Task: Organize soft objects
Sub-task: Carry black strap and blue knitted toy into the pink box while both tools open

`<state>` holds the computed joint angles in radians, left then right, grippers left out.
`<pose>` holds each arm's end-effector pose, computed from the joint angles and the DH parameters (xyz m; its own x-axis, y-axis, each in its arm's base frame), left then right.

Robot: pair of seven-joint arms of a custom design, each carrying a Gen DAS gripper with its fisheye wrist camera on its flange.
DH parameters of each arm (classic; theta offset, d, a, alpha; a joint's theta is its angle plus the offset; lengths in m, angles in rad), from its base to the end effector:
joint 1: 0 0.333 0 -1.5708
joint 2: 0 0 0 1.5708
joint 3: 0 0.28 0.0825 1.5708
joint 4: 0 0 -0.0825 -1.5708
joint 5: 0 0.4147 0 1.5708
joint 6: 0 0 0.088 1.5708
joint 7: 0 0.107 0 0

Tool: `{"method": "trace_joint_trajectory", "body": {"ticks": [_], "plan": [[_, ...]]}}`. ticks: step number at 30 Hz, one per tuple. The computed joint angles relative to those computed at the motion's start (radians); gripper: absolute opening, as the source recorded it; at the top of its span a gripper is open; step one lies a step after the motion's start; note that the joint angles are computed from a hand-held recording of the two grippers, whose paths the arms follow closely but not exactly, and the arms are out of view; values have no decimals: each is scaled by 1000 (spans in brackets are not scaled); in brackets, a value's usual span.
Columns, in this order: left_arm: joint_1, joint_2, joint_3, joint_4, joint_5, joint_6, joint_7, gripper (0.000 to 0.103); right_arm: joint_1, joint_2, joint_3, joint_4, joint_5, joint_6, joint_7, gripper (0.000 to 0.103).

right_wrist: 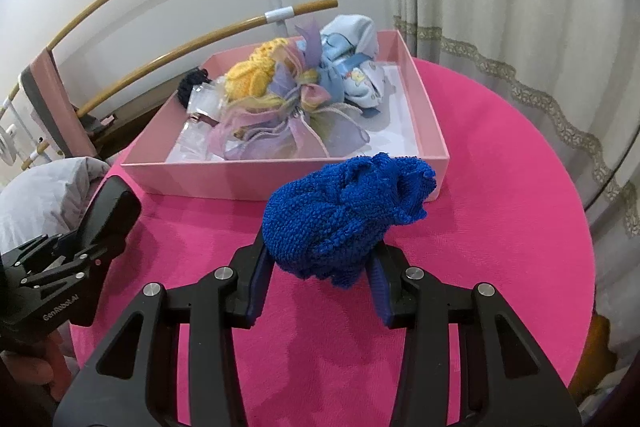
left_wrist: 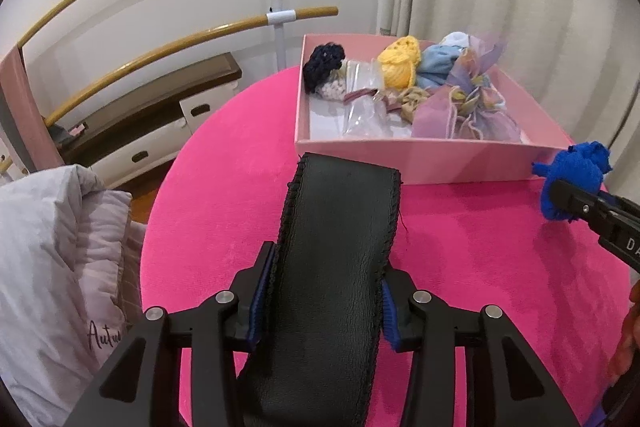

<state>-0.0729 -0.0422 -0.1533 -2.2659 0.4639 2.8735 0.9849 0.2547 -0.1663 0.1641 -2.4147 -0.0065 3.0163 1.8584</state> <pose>0.5608 -0.1553 0.3927 -0.0455 -0.9989 -0.0128 -0.7724 0.0433 -0.6337 0.4997 0.2239 0.4100 0.2073 -0.9641 -0.1657 -0.7382 -0.0430 -0.6733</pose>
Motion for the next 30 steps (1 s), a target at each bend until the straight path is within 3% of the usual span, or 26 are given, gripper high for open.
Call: {"method": "trace_joint_trajectory", "body": {"ticks": [13, 21, 30], "plan": [[2, -45, -17, 54, 72, 15, -56, 41, 10, -48, -9, 29, 46, -1, -74, 39], [-12, 53, -7, 232, -2, 11, 23, 42, -13, 44, -30, 214, 13, -57, -130, 40], [-28, 196, 1, 432, -88, -32, 113, 41, 19, 212, -85, 449, 50, -171, -207, 40]]}}
